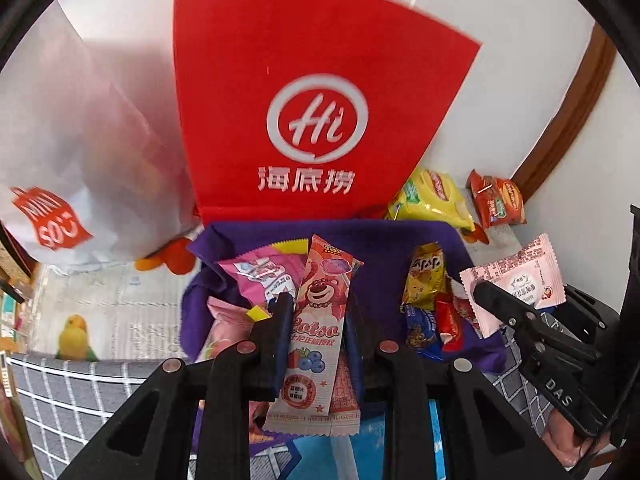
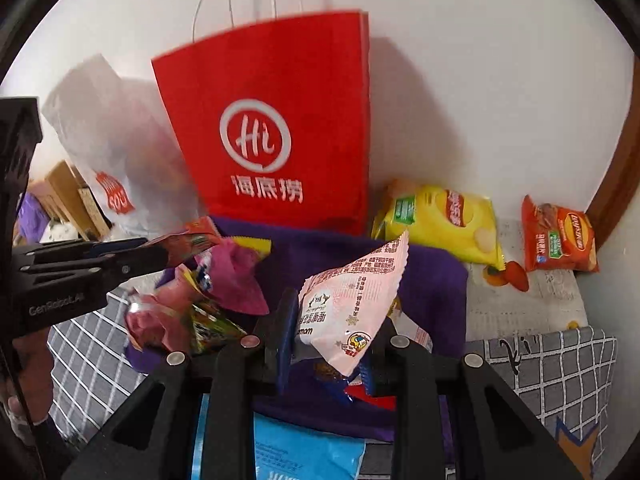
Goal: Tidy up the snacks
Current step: 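Open both tools to drop the pink packets onto the towel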
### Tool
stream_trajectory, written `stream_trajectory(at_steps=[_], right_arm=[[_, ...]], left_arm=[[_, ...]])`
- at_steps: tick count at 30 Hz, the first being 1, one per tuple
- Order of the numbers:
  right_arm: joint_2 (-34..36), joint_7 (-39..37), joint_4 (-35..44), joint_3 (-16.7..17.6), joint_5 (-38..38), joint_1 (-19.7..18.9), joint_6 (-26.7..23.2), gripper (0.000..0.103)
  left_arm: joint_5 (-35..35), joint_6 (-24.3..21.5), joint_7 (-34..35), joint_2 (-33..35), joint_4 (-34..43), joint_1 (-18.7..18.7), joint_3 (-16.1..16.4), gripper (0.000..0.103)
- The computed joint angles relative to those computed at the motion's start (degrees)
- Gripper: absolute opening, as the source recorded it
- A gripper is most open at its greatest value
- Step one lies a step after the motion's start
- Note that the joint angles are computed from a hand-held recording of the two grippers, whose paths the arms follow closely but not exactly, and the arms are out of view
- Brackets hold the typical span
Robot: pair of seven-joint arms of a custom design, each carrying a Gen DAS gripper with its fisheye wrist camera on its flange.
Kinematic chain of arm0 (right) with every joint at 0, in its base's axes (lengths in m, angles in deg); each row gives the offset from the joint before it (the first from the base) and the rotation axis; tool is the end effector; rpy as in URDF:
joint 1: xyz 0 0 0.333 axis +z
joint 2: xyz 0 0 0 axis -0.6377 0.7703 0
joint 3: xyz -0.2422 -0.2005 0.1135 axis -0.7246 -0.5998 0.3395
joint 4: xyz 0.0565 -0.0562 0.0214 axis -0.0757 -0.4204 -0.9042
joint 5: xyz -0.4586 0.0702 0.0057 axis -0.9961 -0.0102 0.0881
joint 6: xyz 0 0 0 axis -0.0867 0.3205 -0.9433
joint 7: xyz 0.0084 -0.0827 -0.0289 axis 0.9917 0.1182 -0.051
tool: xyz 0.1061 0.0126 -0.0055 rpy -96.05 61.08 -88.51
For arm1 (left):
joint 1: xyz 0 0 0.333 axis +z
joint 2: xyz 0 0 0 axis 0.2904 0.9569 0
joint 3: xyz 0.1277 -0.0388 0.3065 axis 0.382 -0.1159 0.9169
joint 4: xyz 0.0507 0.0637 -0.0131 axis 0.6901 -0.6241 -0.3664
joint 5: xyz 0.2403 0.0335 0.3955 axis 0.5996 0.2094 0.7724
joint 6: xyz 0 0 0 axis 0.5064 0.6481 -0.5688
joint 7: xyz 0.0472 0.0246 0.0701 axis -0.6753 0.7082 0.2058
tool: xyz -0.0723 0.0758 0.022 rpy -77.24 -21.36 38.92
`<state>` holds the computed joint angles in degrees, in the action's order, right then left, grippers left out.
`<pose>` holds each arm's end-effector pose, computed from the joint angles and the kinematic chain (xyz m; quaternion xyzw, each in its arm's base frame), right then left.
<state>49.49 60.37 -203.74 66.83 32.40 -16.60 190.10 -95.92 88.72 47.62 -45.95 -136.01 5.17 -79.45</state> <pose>0.4162 0.1403 0.3399 -0.7395 0.5743 -0.1857 0.2980 0.4187 -0.1639 0.3513 -0.6664 0.6815 -0.2723 0.1321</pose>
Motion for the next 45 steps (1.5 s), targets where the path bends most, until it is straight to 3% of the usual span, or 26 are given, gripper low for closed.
stream_trajectory(at_steps=[3,6,11,17,22,26,34,36,38,42,45], right_arm=[[2.12,-3.92,1.18,-9.3,1.73,9.16,-0.8,0.028],[4.68,-5.1,2.17,-7.94,3.48,8.58,-1.36,0.028],[7.25,-8.71,3.59,-9.69,8.47,11.5,-2.46,0.028],[9.85,-9.71,4.95,-3.27,10.54,6.03,-4.44,0.029],[11.19,-4.61,5.61,6.32,5.05,-4.0,-5.23,0.029],[11.04,-6.36,5.46,4.32,7.29,-2.12,-5.08,0.029],[9.96,-2.71,4.85,7.39,3.01,-6.11,-4.24,0.029],[9.61,-3.44,4.77,5.97,3.43,-4.62,-4.4,0.037],[9.31,-3.25,4.59,5.91,3.33,-4.53,-3.75,0.046],[7.5,1.38,3.46,10.95,-0.65,-9.81,-1.73,0.059],[5.0,5.2,2.3,15.13,-3.73,-14.27,-0.42,0.061]], left_arm=[[-0.15,-0.3,0.53,2.62,1.18,-0.03,0.55,0.023],[-1.24,-0.81,1.65,4.39,2.02,-0.91,1.71,0.023],[-2.45,-1.47,3.34,5.77,2.71,-1.35,2.14,0.023],[-4.28,-2.72,4.59,7.54,3.93,-1.57,2.72,0.026],[-4.56,-2.63,4.98,8.78,4.45,-1.47,2.26,0.026],[-4.5,-2.56,5.16,9.26,4.61,-1.19,1.95,0.026],[-6.89,-2.5,7.63,9.11,4.53,-2.34,2.91,0.027],[-4.65,-2.88,5.76,8.78,4.54,-0.6,1.32,0.036],[-3.2,-2.81,5.04,8.47,4.46,0.0,0.75,0.056],[0.35,-2.98,2.23,6.37,3.65,1.56,-0.86,0.064],[0.7,-3.0,1.89,4.2,2.74,1.06,-0.42,0.066]])
